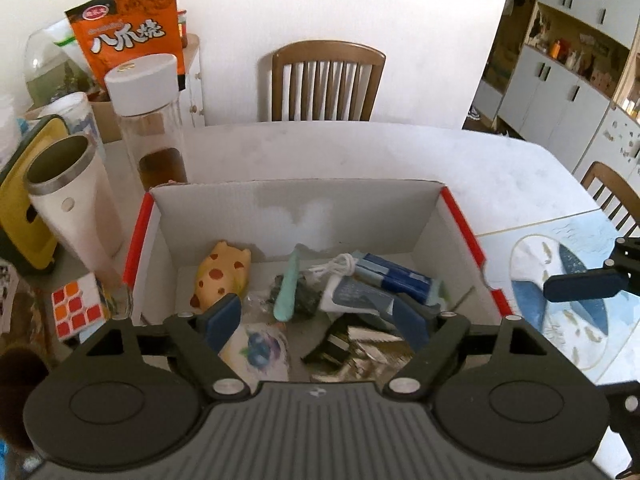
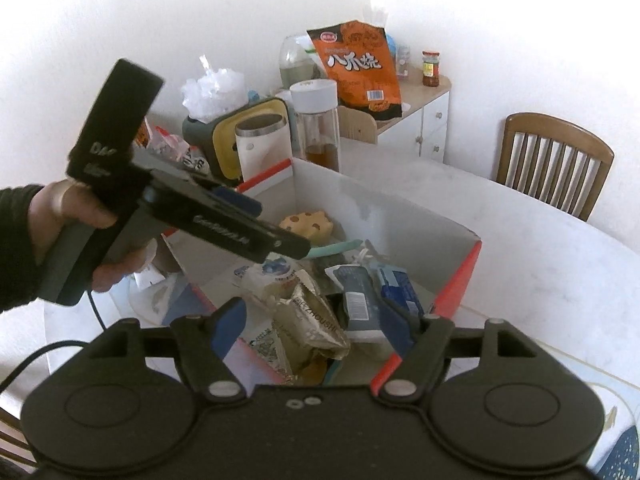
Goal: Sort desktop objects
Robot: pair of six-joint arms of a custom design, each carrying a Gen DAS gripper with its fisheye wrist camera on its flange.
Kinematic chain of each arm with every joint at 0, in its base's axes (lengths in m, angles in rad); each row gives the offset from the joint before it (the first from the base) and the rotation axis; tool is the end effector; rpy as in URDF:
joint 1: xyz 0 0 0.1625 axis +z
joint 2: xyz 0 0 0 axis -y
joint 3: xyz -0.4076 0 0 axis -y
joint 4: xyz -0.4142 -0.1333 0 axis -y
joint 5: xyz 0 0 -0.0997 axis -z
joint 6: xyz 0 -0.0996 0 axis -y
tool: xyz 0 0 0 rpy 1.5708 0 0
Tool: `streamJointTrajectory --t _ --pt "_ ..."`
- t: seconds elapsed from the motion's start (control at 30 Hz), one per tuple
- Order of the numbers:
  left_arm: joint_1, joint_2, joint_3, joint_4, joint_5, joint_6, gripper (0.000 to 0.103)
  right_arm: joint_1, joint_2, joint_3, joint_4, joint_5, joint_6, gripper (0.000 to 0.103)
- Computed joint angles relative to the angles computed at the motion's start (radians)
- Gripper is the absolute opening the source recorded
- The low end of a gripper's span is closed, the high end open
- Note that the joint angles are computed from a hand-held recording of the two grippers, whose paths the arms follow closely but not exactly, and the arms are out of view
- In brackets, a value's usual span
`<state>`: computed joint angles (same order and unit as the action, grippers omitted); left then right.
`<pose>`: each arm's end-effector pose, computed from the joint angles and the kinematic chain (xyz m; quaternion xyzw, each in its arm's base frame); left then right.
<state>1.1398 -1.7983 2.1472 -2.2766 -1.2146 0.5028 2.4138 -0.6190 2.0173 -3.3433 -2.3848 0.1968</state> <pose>-0.0242 -0.4548 0.3654 0.4079 0.8790 -0.1683 0.1805 0.4294 -0.3010 -0.0363 0.2167 -0.8790 0.3415 0.2527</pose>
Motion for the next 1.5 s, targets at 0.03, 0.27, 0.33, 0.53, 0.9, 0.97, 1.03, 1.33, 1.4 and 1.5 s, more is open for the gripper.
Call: streamJointTrajectory --t 0.03,0.27,0.33,0.53,0.9,0.97,1.03,1.33,1.4,1.5 --pt "-0.004 -0.017 0.009 0.002 0.001 -0.008 0.085 0.006 -0.001 0.003 -0.006 -0.003 0.001 0.075" --pt "-0.043 -0.124 0.066 0.016 0.051 -0.077 0.086 0.049 -0.017 0.032 -0.022 -0.03 0.037 0.077" --pt "-0.056 -0.156 0.081 0.034 0.061 -0.095 0.086 0.063 -0.023 0.041 -0.019 -0.047 0.061 0.077" --pt "-0.1 -0.255 0.129 0.088 0.086 -0.121 0.103 0.101 -0.034 0.06 0.009 -0.108 0.145 0.077" --pt "-0.185 -0.415 0.186 0.209 0.132 -0.195 0.103 0.151 -0.041 0.096 0.094 -0.192 0.33 0.077" --pt "-0.195 -0.44 0.196 0.223 0.139 -0.205 0.103 0.158 -0.044 0.104 0.111 -0.203 0.363 0.077" --pt "-0.204 -0.461 0.204 0.24 0.141 -0.211 0.103 0.164 -0.048 0.113 0.13 -0.21 0.395 0.077" --pt "-0.264 -0.522 0.234 0.297 0.186 -0.239 0.103 0.183 -0.06 0.131 0.154 -0.214 0.44 0.077" --pt "-0.273 -0.525 0.237 0.3 0.193 -0.245 0.103 0.184 -0.062 0.134 0.159 -0.218 0.449 0.077" --pt "-0.283 -0.529 0.242 0.303 0.206 -0.253 0.103 0.183 -0.067 0.137 0.172 -0.221 0.462 0.077"
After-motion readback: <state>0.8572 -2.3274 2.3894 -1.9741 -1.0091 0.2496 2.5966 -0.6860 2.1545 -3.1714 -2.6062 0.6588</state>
